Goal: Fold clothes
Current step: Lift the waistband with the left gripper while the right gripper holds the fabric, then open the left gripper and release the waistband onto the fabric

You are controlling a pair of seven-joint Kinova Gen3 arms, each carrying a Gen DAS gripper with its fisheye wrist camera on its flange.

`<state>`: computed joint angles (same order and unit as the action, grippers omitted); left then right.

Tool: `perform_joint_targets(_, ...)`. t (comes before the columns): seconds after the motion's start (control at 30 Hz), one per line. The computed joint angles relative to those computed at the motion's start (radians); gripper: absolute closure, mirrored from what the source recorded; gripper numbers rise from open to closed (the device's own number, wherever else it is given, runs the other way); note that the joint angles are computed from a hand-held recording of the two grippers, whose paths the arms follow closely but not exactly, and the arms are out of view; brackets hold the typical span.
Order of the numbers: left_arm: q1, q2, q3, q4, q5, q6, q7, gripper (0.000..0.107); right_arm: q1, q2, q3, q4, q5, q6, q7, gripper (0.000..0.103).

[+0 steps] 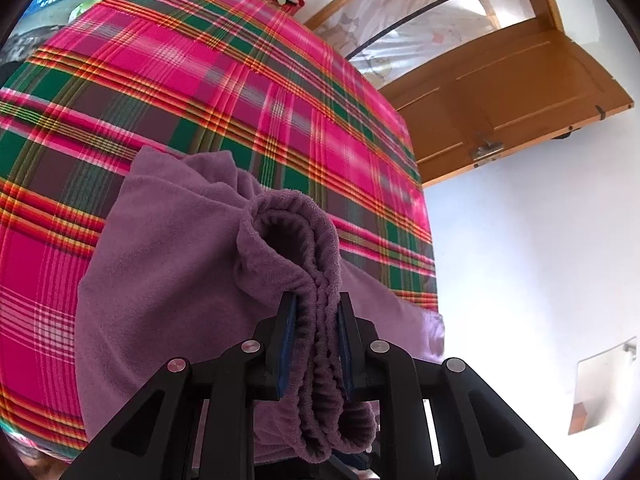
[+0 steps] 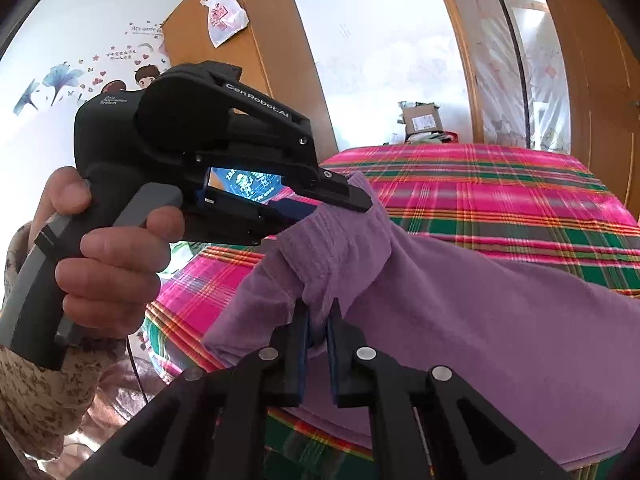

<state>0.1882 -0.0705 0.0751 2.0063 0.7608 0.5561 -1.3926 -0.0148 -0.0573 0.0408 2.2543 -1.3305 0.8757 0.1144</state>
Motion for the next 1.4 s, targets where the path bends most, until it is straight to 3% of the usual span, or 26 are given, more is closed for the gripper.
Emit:
perform_joint_targets(0.2, 0.0, 0.027, 0.013, -0.024, -0.031, 0.012, 0.033, 0.088, 0.005, 0.024, -0.001, -0.014, 0.019, 0.0, -0.002, 0.068)
perform_joint_targets(0.5, -0.003, 0.092, 0.039, -0.08, -0.069, 0.055, 0.062, 0.082, 0.026, 0.044, 0.005, -0.026, 0.066, 0.027, 0.018, 0.061)
perform_joint_targets(0.6, 0.034, 0.105, 0.034, -0.112, -0.153, 0.062, 0.122, 0.082, 0.043, 0.061, 0.01, -0.033, 0.076, 0.049, 0.033, 0.053)
perform_joint_targets(0.73, -0.007, 0.124, 0.071, -0.124, -0.116, 0.075, 0.087, 0.08, 0.06, 0.084, 0.008, -0.044, 0.09, 0.051, 0.019, 0.052)
perform_joint_targets(1.0, -0.041, 0.101, 0.06, -0.099, -0.032, 0.076, -0.012, 0.078, 0.119, 0.191, -0.002, -0.132, 0.148, 0.153, -0.083, 0.05)
perform_joint_targets(1.1, -0.023, 0.079, 0.043, -0.097, -0.062, 0.063, -0.006, 0.077, 0.156, 0.258, -0.009, -0.188, 0.173, 0.235, -0.148, 0.049)
perform_joint_targets(1.2, -0.036, 0.069, 0.023, -0.089, 0.008, 0.084, -0.077, 0.077, 0.191, 0.294, -0.02, -0.213, 0.185, 0.275, -0.195, 0.048)
perform_joint_targets(1.4, -0.075, 0.035, -0.019, -0.048, 0.047, 0.113, -0.121, 0.077, 0.226, 0.362, -0.049, -0.286, 0.194, 0.34, -0.27, 0.048)
